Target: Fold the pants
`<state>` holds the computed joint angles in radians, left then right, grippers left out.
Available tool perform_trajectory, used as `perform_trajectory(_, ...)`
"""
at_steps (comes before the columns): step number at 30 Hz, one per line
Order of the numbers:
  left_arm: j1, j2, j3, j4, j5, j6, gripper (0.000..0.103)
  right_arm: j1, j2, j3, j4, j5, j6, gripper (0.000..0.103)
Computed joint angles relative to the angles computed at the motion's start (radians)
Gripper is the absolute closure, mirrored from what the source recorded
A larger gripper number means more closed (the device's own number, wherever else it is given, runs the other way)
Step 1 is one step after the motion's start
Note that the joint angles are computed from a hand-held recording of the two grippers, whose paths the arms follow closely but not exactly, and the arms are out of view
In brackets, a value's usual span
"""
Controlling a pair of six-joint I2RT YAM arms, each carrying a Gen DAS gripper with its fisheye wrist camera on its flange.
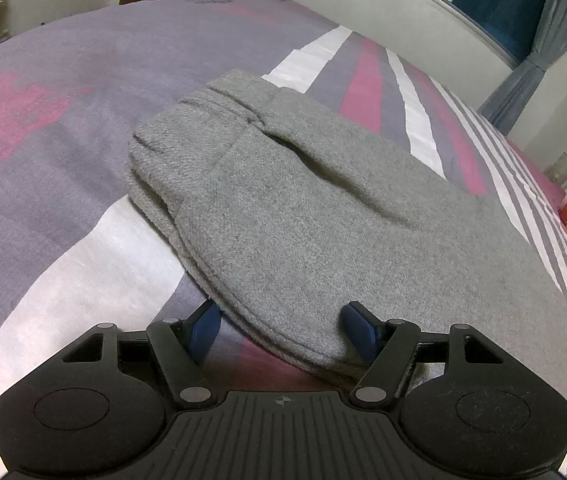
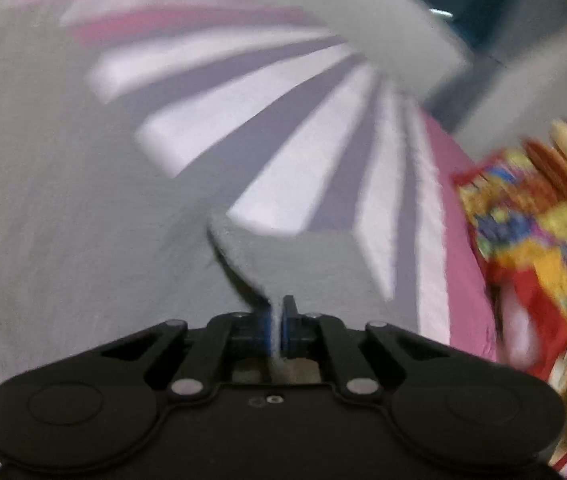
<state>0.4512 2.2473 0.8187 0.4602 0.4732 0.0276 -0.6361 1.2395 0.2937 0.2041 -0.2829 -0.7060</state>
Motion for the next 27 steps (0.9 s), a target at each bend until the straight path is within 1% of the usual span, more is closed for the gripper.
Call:
perform_trajectory(2,0.002,0.002,-0.001,0.004,0.003,0.003,0.034,-0.215,-0.069,0.042,-0.093,-0.208,0.103,0.099)
perform_trajectory(3,0.002,0.002,-0.003,0.008,0.004,0.003,0.034,-0.337,-0.067,0.078,-0.144,-0.319,0.142,0.099)
perform_trajectory(4,0.003,0.003,-0.006,0.014,0.005,0.004,0.034,-0.462,-0.051,0.117,-0.197,-0.422,0.154,0.099)
perform_trajectory(6,0.004,0.004,-0.006,0.017,0.006,0.005,0.034,-0.666,0.011,0.182,-0.287,-0.580,0.130,0.099)
perform_trajectory(7,0.005,0.005,-0.007,0.019,0.007,0.005,0.034,-0.767,0.069,0.231,-0.367,-0.663,0.089,0.099)
perform_trajectory(9,0.005,0.003,-0.006,0.015,0.007,0.006,0.034,-0.907,0.197,0.314,-0.511,-0.759,-0.020,0.099)
perform_trajectory(10,0.005,0.003,-0.006,0.014,0.006,0.006,0.034,-0.952,0.269,0.344,-0.552,-0.778,-0.060,0.099)
perform_trajectory(11,0.004,0.001,-0.006,0.010,0.004,0.007,0.034,-0.989,0.333,0.362,-0.581,-0.774,-0.091,0.099)
perform_trajectory(12,0.003,-0.002,-0.002,0.000,0.002,0.008,0.034,-1.001,0.409,0.384,-0.594,-0.751,-0.092,0.099)
perform_trajectory(13,0.002,-0.004,0.002,-0.011,0.000,0.010,0.033,-1.001,0.502,0.409,-0.583,-0.715,-0.069,0.099)
perform_trajectory(15,0.000,-0.009,0.012,-0.034,-0.002,0.013,0.033,-0.964,0.629,0.431,-0.505,-0.632,-0.001,0.099)
perform_trajectory(16,0.000,-0.011,0.015,-0.044,-0.001,0.015,0.033,-0.968,0.675,0.433,-0.484,-0.626,0.002,0.099)
perform_trajectory(19,0.000,-0.011,0.021,-0.052,-0.002,0.017,0.033,-0.998,0.701,0.434,-0.499,-0.662,-0.004,0.098)
perform_trajectory(23,-0.004,-0.007,0.007,-0.019,-0.006,0.006,0.033,-0.994,0.701,0.465,-0.534,-0.660,-0.015,0.098)
perform_trajectory(27,-0.002,-0.004,0.007,-0.018,0.000,0.010,0.033,-0.980,0.759,0.524,-0.573,-0.654,-0.001,0.099)
